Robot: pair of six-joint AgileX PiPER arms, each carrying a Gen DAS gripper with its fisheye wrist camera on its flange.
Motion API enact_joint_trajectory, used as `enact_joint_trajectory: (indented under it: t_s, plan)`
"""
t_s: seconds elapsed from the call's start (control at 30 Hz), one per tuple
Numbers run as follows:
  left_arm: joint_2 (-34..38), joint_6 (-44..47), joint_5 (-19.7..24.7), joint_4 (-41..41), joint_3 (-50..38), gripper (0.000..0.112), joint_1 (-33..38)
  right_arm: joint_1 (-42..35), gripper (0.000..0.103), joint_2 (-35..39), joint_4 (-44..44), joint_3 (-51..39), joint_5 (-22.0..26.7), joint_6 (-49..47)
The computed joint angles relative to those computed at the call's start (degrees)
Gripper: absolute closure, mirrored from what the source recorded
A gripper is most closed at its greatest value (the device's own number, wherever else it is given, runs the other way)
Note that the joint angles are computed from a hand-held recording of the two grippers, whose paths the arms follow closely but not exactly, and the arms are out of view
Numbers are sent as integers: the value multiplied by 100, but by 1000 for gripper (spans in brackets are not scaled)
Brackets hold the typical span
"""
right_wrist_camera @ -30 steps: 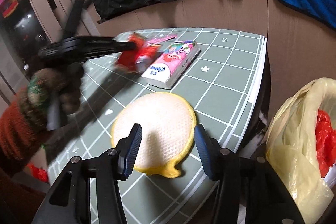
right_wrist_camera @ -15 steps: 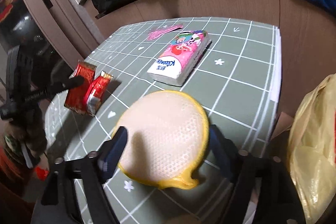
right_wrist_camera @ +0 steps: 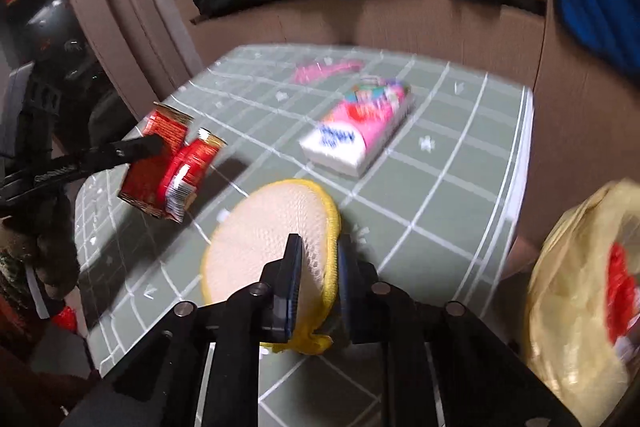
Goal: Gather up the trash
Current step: 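Carry red wrappers in left tool while right tool carries the lid over the bin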
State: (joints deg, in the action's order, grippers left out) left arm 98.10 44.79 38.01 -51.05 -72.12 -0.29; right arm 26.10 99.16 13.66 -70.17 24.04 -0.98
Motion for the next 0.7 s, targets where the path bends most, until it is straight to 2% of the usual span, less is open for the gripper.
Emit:
enact_joint_trajectory:
  t_s: [0.13, 0.33, 0.7]
  plan:
    - [-238, -40, -72, 1, -66, 105, -93, 85, 91, -367, -350, -6, -92, 333]
    - [-637, -297, -591, 326, -163, 105, -537, 159, 91, -708, -1308, -198, -120, 1203]
    - [-765, -1459, -950, 1388, -678, 105, -1389, -12, 91, -1338, -1882, -40, -207, 1498]
